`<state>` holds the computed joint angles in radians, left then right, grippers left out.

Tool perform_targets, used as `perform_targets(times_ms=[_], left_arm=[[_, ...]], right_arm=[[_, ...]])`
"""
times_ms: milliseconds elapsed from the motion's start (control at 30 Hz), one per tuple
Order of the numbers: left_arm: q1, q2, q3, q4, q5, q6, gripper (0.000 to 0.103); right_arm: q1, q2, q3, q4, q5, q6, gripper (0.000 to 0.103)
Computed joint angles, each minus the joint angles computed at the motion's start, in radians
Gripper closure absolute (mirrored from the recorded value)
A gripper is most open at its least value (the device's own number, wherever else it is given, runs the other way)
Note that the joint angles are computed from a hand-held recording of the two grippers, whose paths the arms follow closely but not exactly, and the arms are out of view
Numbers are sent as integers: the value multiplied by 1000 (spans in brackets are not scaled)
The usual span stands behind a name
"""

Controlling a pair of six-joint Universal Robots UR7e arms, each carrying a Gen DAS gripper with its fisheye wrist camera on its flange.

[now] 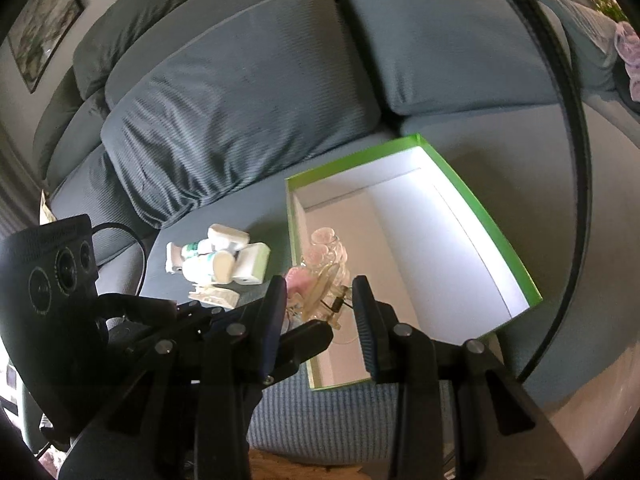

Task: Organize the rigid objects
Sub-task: 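Carry the hair clip with the right gripper over the green-rimmed box, then open the right gripper to drop the hair clip into the box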

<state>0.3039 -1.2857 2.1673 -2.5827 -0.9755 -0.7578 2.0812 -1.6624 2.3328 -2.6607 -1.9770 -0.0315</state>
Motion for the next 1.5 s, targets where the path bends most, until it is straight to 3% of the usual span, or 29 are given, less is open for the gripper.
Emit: perform_targets(times_ms=[467, 933, 1167, 1233, 1300, 1400, 1500], left_arm=[[81, 81, -18, -66, -76, 43, 69], [168, 99, -30, -133, -99, 95, 69], [161, 105, -36, -43, -93, 55, 69], [161, 91, -35, -8, -100, 36, 69], [151, 62, -21, -1, -91, 11, 69], [128, 4, -11, 75, -54, -44, 68], [86, -71, 14, 159, 5, -91, 58]], right_arm=[[-118, 24, 9, -24, 25, -38, 70], [-159, 150, -44, -106, 54, -73, 70], [-179, 162, -24, -123, 38, -29, 67], [-151, 173, -19, -165, -33, -25, 62], [-128, 179, -15, -202, -76, -21, 42], [-102, 182, -14, -224, -101, -1, 38], [-72, 198, 3, -281, -132, -3, 34]])
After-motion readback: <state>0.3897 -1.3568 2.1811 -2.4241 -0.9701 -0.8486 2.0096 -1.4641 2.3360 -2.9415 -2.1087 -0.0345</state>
